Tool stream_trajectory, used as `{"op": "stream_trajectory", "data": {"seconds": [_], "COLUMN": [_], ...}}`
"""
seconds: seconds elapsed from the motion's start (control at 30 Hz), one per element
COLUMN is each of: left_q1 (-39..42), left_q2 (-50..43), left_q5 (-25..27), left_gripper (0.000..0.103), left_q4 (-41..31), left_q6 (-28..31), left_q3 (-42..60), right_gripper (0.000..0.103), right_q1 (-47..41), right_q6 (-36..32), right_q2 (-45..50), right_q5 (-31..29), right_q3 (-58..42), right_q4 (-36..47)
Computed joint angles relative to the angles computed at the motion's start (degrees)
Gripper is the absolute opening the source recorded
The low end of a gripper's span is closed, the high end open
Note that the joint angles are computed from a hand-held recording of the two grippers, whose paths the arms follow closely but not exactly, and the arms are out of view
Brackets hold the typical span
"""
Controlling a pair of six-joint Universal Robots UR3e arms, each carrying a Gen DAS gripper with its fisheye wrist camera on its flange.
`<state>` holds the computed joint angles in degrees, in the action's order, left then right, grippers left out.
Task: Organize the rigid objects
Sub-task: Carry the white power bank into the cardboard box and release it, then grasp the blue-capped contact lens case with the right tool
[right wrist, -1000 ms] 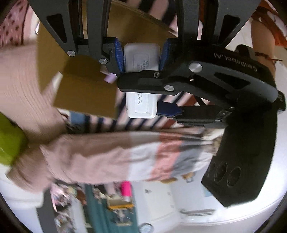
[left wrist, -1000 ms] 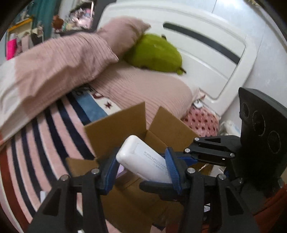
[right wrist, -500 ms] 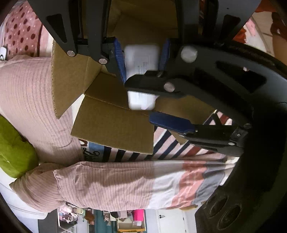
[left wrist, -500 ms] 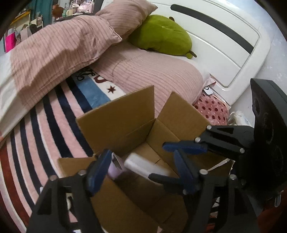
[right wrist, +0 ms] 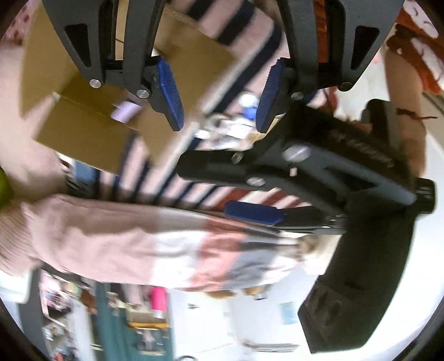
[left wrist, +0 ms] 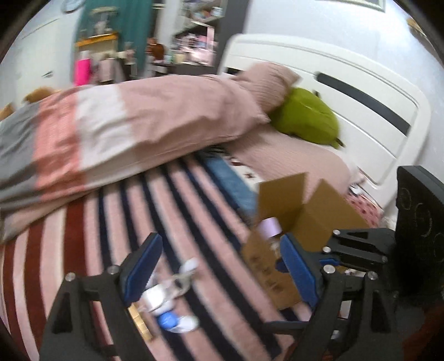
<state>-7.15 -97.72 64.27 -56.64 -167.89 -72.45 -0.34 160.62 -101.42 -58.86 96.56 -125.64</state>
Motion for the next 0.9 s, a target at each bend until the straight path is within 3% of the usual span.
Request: {"op": "stream_trajectory", "data": {"seconds": [0.27, 0.43, 0.57, 0.63, 0.77, 0.9], "left_q1": [16.3, 23.5, 27.4, 28.9, 30.1, 29.7], "left_q2": [15.3, 19.7, 22.1, 22.7, 23.9, 23.6], "left_q5": [-3.7, -5.5, -7.5, -8.3, -8.6, -8.7], "left_gripper": [0.085, 0.085, 0.085, 0.085, 0.085, 0.085], "left_q4": [10.9, 13.9, 14.2, 14.4, 14.3, 14.7], "left_q6": [3.2, 6.4, 7.6, 7.9, 8.8, 8.5], "left_q3": [-29.9, -41.9, -47.7, -49.6, -51.3, -51.3], "right_gripper": [0.052, 0.052, 0.052, 0.053, 0.054, 0.054], "right_q1": [13.6, 17.0, 19.1, 18.8, 21.0, 20.5], "right_q6": [4.2, 7.1, 12.7, 14.4, 14.6, 12.5], "right_q2": [15.0, 26.0, 32.8, 35.5, 38.6, 38.1], "right_q5": [-2.5, -6.3, -15.1, -15.3, -21.2, -22.1], "right_q3": [-5.2, -7.2, -7.3, -7.0, -8.8, -6.2], "right_q4": [-6.2, -8.8, -13.9, -18.0, -21.4, -23.4]}}
